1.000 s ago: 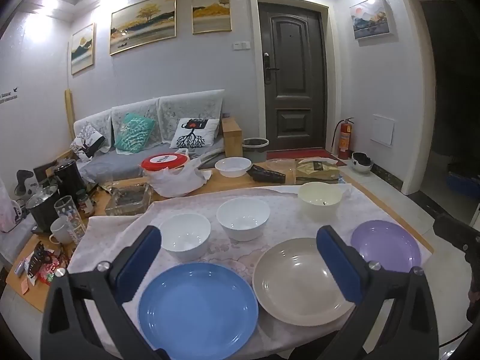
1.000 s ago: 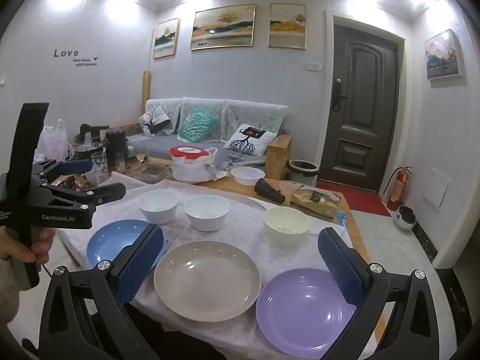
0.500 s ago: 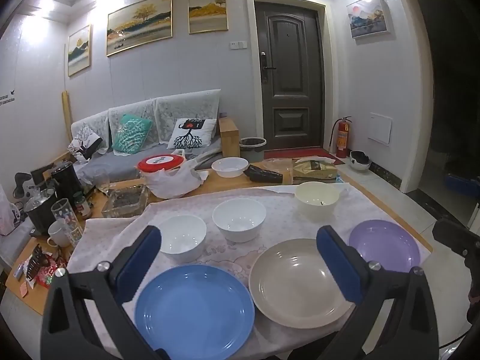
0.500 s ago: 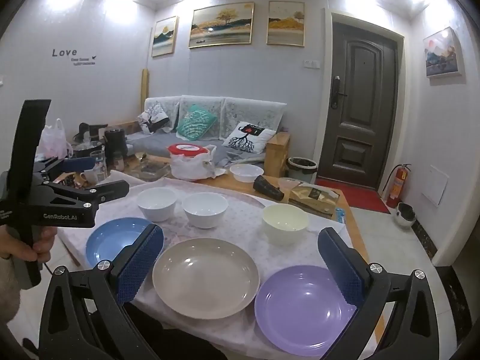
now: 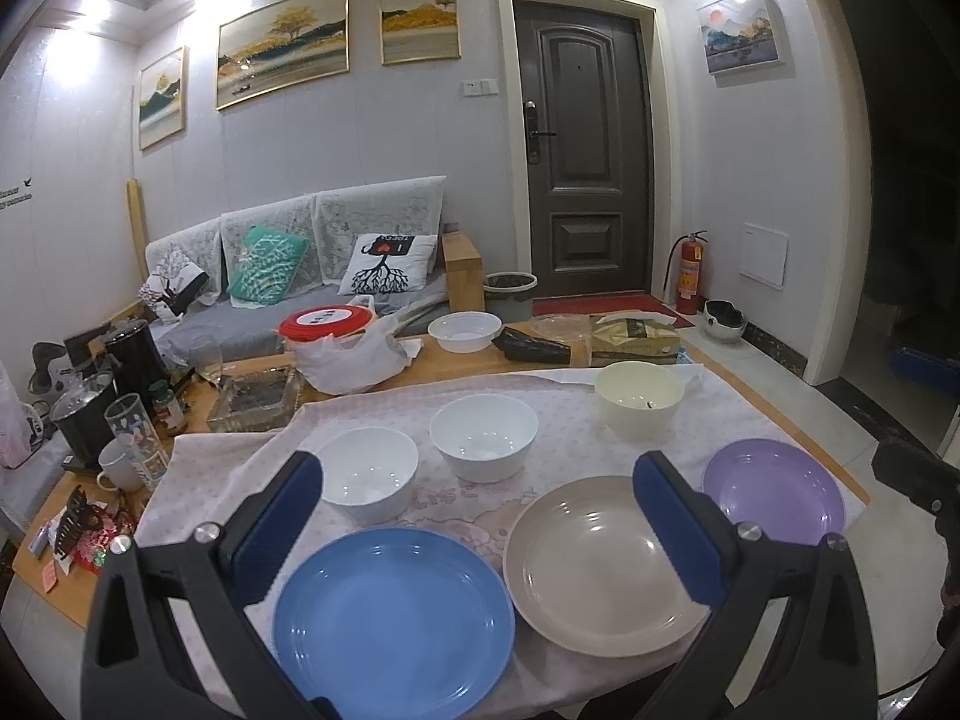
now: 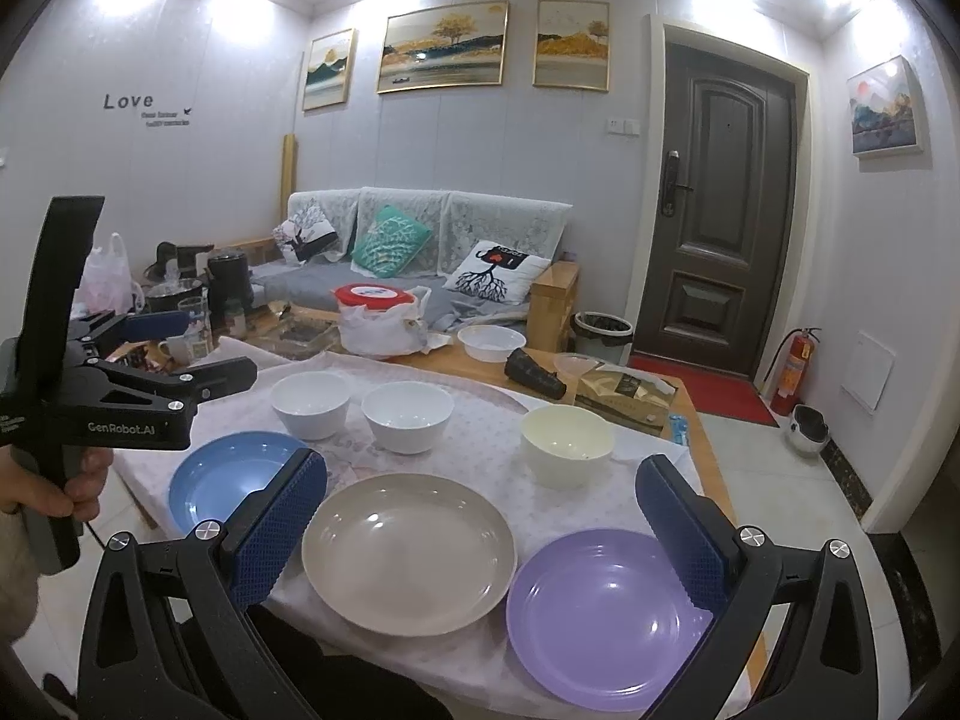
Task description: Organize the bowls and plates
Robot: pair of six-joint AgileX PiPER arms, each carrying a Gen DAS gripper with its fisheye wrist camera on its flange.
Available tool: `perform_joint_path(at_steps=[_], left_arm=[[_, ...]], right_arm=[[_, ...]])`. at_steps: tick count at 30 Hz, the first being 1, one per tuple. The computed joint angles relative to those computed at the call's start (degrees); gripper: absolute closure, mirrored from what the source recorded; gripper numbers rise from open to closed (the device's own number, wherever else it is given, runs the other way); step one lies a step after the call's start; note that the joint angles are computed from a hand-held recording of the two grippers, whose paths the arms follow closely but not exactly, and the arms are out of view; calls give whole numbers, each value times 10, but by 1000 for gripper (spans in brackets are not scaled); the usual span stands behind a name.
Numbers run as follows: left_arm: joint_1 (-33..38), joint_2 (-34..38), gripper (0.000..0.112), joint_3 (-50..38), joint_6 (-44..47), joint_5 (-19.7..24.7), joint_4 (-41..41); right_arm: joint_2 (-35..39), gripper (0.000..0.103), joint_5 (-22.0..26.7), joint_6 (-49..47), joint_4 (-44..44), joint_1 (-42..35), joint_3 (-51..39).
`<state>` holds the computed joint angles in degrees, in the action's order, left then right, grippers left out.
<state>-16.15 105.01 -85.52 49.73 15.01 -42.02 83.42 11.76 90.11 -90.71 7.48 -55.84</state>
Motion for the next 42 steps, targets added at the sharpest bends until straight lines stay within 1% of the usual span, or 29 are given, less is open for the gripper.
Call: perform_joint_path(at_steps=[13,20,25,40,41,42], left_arm=[[0,1,10,-2,-1,0,1],[0,1,10,-3,-6,-1,6],[-1,0,10,-2,-2,-1,1],[0,-2,10,-3,4,-1,-5],[-1,-2,10,-3,3,-2,-4],[0,-2,10,-3,3,-2,-4]], right_arm=[[2,1,2,-42,45,8,-9],[5,1,2,-40,44,8,-12],[7,1,-6,-17,27,5,-10],[7,1,-3,-34,45,9,-14],[7,1,-4,-25,37,9,-13],[5,1,-6,6,6,10,-10]])
